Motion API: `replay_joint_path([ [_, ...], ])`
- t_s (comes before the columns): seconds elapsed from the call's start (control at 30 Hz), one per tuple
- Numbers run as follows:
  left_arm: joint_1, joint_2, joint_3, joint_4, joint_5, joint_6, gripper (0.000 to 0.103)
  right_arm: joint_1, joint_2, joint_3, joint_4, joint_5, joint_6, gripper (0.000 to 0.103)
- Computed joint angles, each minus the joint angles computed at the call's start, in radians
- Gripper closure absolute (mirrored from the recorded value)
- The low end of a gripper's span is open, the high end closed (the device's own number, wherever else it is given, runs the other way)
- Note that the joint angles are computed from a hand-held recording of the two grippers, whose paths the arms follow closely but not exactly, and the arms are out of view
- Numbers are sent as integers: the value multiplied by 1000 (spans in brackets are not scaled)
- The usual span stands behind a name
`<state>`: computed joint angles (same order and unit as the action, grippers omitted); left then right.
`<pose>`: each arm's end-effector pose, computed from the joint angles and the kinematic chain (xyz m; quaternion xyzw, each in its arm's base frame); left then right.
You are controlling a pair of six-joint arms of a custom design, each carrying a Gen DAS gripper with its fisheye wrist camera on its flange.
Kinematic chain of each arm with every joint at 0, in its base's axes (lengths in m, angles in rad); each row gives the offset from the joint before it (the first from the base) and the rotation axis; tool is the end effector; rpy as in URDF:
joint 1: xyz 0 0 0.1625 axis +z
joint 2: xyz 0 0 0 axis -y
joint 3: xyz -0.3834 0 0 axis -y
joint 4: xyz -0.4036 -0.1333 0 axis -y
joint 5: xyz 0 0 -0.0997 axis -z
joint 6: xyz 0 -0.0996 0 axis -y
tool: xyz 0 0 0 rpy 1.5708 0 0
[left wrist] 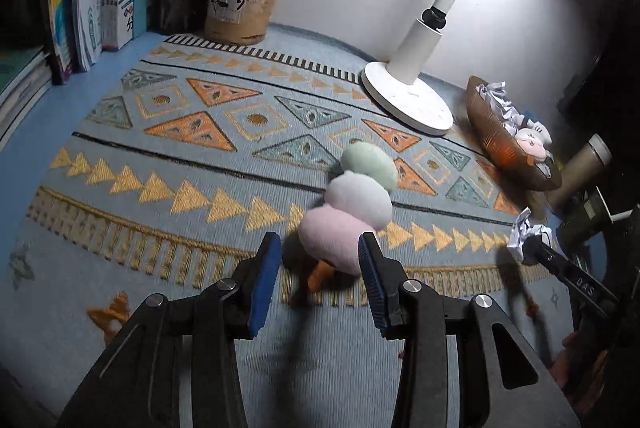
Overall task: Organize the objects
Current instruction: 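Lift the dango plush and paper ball and bring them toward the bowl, then lower the dango plush and paper ball into the bowl and open both tools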
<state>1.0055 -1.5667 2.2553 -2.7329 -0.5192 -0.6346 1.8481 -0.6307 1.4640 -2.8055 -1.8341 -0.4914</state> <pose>-0.0418 -0.4762 0.2909 -0.1468 0.8362 -0.4429 0.2882 0.2978 -0.6538 0.0403 0.3400 -0.9104 0.1828 0.1490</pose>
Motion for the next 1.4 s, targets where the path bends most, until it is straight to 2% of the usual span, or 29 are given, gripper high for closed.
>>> replay_joint_path([
  [0.07,44,32,-54,-9,-41,65,65,-3,11,-19,26,-4,-14,72],
  [0.13,79,51,-100,31,-98,133,65,-7,26,-40,40,-24,-27,72],
  [0.17,87,70,-119,43,-105,163,65,-8,34,-49,43,-39,-34,72],
  [0.23,81,107,-130,3,-75,238,55,-17,38,-60,56,-31,-45,72],
  [0.3,67,142,-137,-25,-13,281,33,-25,36,-69,76,-11,-42,72],
  [0.37,68,154,-138,-71,-28,327,25,-29,37,-73,77,-2,-44,71],
  [0.43,72,152,-139,-79,-66,342,25,-30,39,-75,79,5,-44,71],
  [0.53,70,182,-172,28,-2,304,25,-31,37,-73,78,9,-39,71],
  [0.63,84,193,-192,87,-19,286,29,-32,32,-67,78,11,-37,71],
  [0.67,86,197,-196,99,-22,284,36,-32,30,-65,74,9,-37,71],
  [0.73,76,219,-197,96,29,301,51,-34,31,-67,81,11,-34,71],
  [0.77,74,224,-198,90,31,321,57,-34,31,-69,85,13,-33,71],
  [0.9,89,211,-212,48,-69,340,59,-30,24,-60,75,14,-43,72],
  [1.03,59,238,-244,-64,-114,441,59,-38,-25,-57,116,116,-11,72],
  [1.13,37,297,-316,-145,-164,546,59,-27,-46,-81,62,163,-14,72],
  [1.2,36,356,-400,-172,-211,615,59,-18,-28,-141,29,172,-2,72],
  [1.27,43,424,-505,-173,-257,673,59,-7,29,-246,9,146,34,72],
  [1.4,74,585,-732,-204,-347,814,59,12,212,-564,72,87,70,72],
])
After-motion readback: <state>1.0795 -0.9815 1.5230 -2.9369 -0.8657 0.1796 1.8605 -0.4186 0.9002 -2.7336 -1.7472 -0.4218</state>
